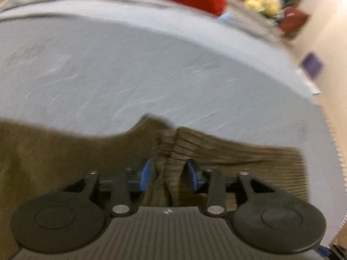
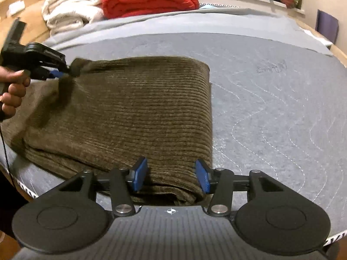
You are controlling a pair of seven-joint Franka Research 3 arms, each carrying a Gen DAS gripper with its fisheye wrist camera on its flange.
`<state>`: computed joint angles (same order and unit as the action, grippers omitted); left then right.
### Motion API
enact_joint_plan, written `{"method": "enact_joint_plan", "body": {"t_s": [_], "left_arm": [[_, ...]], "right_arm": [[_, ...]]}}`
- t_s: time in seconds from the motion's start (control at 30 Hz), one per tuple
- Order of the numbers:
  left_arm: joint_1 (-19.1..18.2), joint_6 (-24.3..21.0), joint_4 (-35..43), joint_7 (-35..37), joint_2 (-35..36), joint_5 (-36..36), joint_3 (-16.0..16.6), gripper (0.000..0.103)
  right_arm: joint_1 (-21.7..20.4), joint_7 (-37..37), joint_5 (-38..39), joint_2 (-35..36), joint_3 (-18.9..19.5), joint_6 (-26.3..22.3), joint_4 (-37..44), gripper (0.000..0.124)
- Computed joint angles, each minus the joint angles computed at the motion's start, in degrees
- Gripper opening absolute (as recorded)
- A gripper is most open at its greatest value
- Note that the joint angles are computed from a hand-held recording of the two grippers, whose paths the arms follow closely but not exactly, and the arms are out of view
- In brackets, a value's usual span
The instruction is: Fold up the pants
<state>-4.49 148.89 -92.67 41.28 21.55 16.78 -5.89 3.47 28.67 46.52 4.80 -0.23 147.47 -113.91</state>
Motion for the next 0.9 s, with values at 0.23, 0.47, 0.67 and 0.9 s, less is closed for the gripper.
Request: {"method": "enact_joint_plan", "body": {"t_s": [0.23, 0.47, 0.67, 0.9], "left_arm": [[0.0, 8.3, -9.3, 2.4, -8.3, 4.6, -1.5, 0.043], [1.3, -5.3, -11.0, 31.4, -8.9, -9.9, -7.3, 0.031], [-0.5, -0.7, -18.2, 39.5, -14.5, -17.4, -7.1, 0.033], [-3.0, 0.9, -20.9, 35.4, -15.7, -11.1, -5.2, 0.033]], "right_arm": [[0.4, -0.1, -0.8, -1.5, -0.1, 2.4, -1.1, 0.052], [1.3, 5.2, -6.9, -0.2, -0.1, 5.0, -1.0, 0.052], [2.2, 2.5, -0.9, -1.6, 1.0, 10.3, -2.3, 0.052], [3.3, 15.1, -15.2, -0.5, 0.8, 10.9, -2.9, 0.053]]}}
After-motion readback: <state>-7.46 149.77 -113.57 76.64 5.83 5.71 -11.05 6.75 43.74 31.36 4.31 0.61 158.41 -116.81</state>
